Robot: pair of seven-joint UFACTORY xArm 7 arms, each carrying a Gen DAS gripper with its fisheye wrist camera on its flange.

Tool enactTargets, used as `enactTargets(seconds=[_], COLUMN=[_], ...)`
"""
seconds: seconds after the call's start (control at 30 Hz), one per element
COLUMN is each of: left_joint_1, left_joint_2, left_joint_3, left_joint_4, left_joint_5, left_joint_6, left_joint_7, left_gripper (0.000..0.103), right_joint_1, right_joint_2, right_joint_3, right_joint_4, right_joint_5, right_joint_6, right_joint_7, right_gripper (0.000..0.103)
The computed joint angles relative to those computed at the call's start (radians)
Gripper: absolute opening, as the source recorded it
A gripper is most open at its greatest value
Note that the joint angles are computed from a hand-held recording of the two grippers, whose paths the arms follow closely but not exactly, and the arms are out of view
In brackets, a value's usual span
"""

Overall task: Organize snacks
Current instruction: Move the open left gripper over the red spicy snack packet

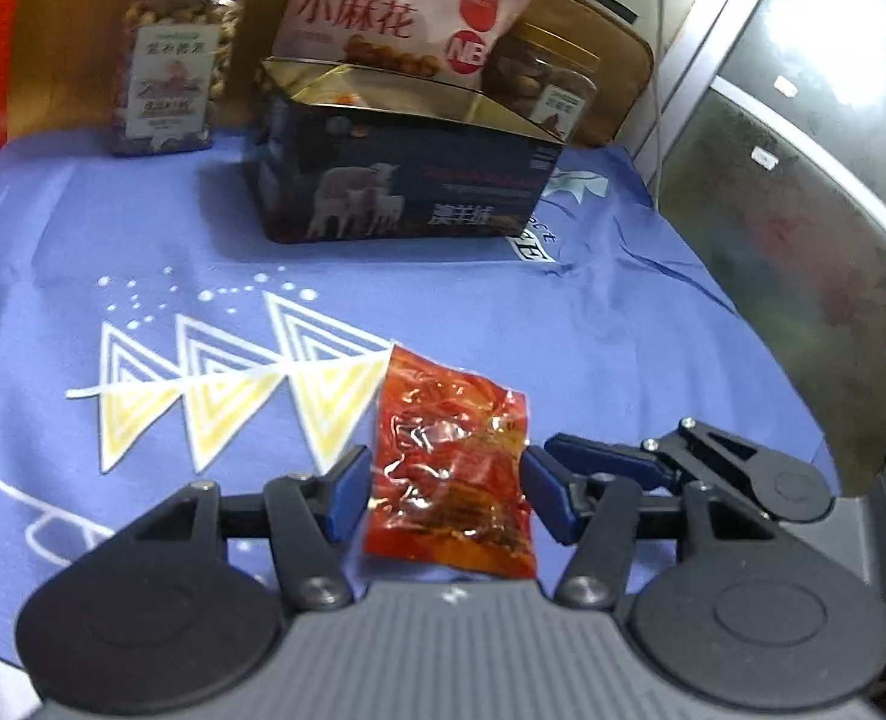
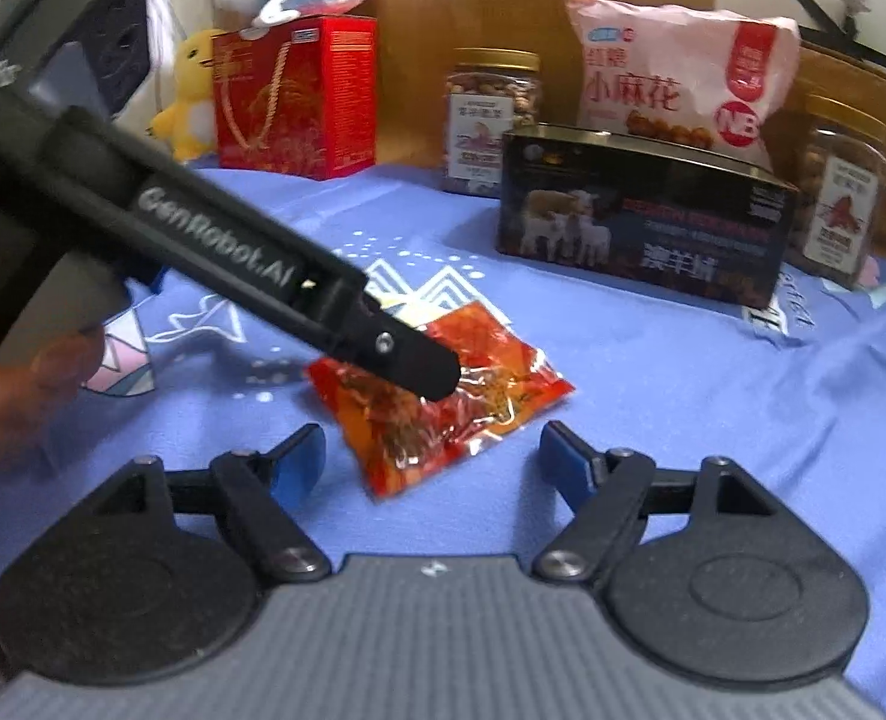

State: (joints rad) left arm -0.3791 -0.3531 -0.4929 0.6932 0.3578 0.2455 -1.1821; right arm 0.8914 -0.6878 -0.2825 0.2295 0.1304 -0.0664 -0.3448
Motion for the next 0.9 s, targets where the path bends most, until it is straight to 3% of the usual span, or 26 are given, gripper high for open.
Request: enactTargets(seconds=[0.17,0.3,0.47,0.6,0.9], left_joint_1=[0.12,0.117,0.06,0.01,-0.106], left_joint_2=[0.069,0.139,0.163,0.174,0.19], left_joint_3=[-0.183,-0.237,-0.205,-0.173,-0.086], left_joint_4=[0.14,0.227,0.255,0.267,0.288], left_joint_5=[0.234,0.359,0.385,0.398,0.404], left_joint_6=[0.211,0.369,0.436,0.478,0.539], left_joint_7=[-0.193,-0.298,-0.347,-0.372,-0.399], left_gripper=[0.056,0.058,0.057,0.057,0.057], right_joint_1=[-0.085,-0.132,-0.134,-0.099,-0.096], right_joint_2=[-0.015,-0.042,-0.075,-0.085,-0.08], right_joint_3=[0.049,0.071,0.056,0.004,-0.005], right_joint_4=[-0.026,-0.053,-0.075,-0.073,-0.074], right_joint_5=[0.0,-0.017,-0.036,-0.034,-0.032], right_joint_6=[-0.017,-0.026,-0.023,-0.022,-0.039], right_joint_7=[0.044,0.072,0.086,0.085,0.108], right_gripper=[0.081,0.081,0.081,0.081,0.081])
